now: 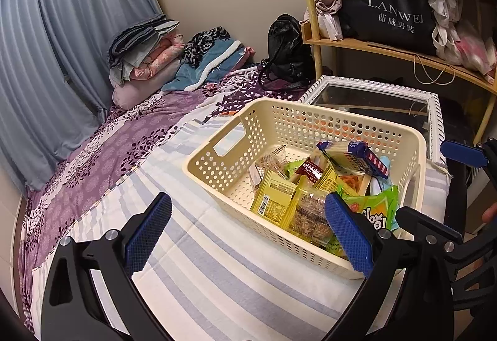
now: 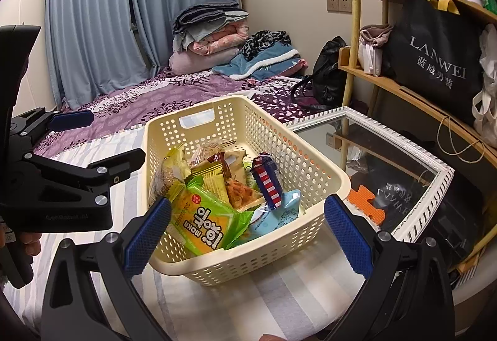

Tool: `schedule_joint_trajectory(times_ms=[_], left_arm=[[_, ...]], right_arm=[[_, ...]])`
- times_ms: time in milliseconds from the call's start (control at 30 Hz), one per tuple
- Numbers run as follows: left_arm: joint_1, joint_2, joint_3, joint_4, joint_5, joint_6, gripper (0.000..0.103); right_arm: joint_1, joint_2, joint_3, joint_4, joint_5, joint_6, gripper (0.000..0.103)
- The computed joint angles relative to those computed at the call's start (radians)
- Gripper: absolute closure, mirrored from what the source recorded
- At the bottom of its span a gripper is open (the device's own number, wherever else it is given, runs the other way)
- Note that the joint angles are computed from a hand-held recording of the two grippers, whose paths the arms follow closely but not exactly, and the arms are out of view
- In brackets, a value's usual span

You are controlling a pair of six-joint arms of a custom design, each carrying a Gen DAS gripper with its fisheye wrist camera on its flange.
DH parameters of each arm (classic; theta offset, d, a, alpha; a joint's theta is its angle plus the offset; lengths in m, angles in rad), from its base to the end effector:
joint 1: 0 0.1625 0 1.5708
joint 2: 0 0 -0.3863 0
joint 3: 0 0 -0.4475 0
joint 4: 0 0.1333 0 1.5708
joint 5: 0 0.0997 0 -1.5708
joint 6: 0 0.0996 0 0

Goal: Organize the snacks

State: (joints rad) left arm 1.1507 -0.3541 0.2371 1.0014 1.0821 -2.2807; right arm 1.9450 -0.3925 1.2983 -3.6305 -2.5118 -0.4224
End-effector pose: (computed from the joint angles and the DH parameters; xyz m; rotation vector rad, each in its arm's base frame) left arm -0.1559 -0.7905 0.2175 1.2802 2.0804 -0.7158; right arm 0.3149 -0.6574 0.0255 0.1570 -1.9924 1.2112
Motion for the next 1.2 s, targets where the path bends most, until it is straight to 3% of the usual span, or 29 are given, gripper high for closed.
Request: schedule_joint_trajectory(times_ms=[867, 1200], left_arm=[[0.005, -0.004, 0.009, -0.006, 0.001, 0.027, 0.003], [-0.001, -0.086, 0.155, -0.09, 0.003, 0.047, 0.003]], right_arm=[[0.003, 0.01, -0.011, -0.002, -0.001, -0.025, 0.005], [0.0, 0.004, -0.001, -0.007, 0.003, -0.017, 0.005]])
